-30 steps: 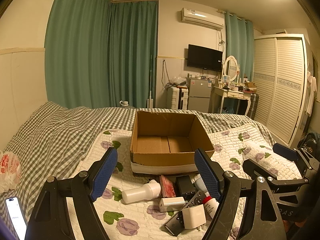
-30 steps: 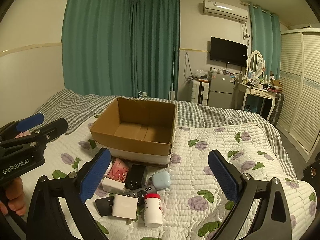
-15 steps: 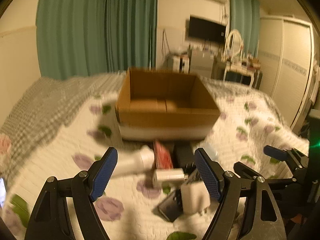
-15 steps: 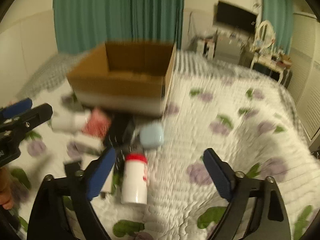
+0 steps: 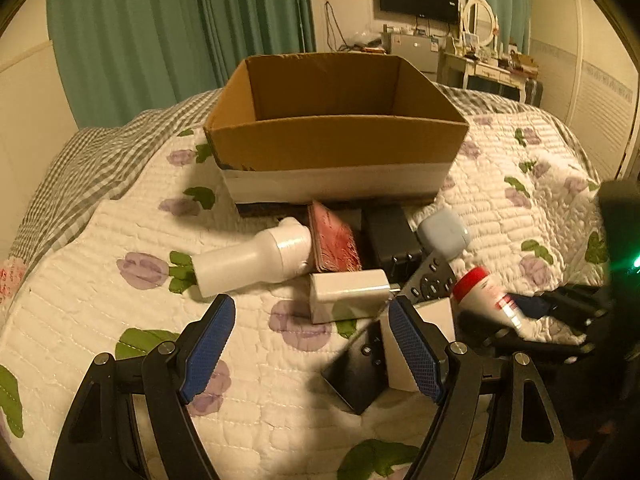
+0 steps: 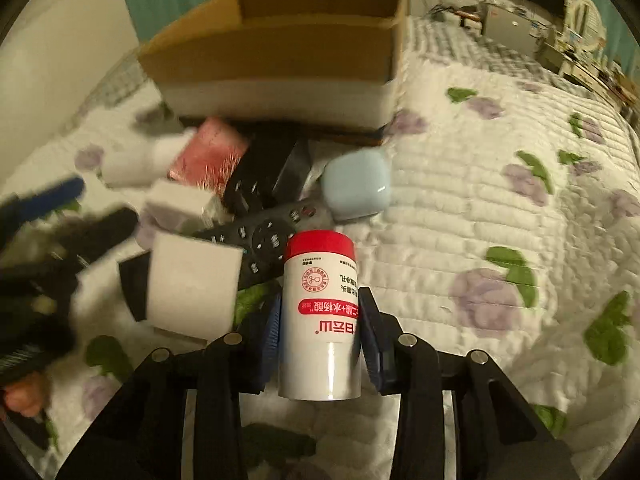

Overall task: Organize rigid objects
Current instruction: 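Grasp the red-capped pill bottle with the right tool while the left tool grasps a white charger, then carry both items over the cardboard box and open both tools to drop them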

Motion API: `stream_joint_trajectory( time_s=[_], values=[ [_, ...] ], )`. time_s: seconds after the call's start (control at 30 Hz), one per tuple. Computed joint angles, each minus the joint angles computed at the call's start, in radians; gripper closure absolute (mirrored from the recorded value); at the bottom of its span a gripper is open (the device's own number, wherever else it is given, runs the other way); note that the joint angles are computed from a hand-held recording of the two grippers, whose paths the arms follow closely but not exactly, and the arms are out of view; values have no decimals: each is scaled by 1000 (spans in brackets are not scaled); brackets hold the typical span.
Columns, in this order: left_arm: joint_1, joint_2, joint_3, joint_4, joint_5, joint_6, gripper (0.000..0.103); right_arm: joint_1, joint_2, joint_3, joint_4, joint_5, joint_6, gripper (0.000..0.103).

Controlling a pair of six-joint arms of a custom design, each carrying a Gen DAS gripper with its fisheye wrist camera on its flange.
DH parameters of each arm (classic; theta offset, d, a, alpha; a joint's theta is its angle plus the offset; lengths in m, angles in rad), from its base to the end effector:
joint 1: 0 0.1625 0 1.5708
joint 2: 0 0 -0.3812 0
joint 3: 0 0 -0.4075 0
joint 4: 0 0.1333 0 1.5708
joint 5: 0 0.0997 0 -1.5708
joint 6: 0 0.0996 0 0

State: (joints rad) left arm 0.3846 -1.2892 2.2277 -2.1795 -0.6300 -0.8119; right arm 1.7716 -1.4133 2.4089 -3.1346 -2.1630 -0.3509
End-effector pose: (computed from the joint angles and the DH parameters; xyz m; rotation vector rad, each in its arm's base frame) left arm -0.3110 -0.3565 0.1122 0.6087 2.1863 -0.7633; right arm 0.1579 -0.3862 0.1811 0.4550 -2.4049 0.6541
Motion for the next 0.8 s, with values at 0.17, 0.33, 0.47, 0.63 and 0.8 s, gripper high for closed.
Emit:
stream_joint_trajectory(
  time_s=[0.17,0.33,0.47,0.63,0.8],
  values=[
    [-24,39,-14,-14,-42,22,21,26,-78,16,-50,-40,-32,67],
    [-30,138,-60,-25,-101,62,22,-7,-131,28,-35,7,-25,67],
    [-11,208,-106,51,-94,13,25,-17,-146,25,-5,36,-9,67],
    [-3,208,-102,49,-92,6,35,-31,-172,37,12,61,-5,67],
    [-17,181,-83,11,-107,33,47,-15,-185,47,-6,56,-16,67]
  ],
)
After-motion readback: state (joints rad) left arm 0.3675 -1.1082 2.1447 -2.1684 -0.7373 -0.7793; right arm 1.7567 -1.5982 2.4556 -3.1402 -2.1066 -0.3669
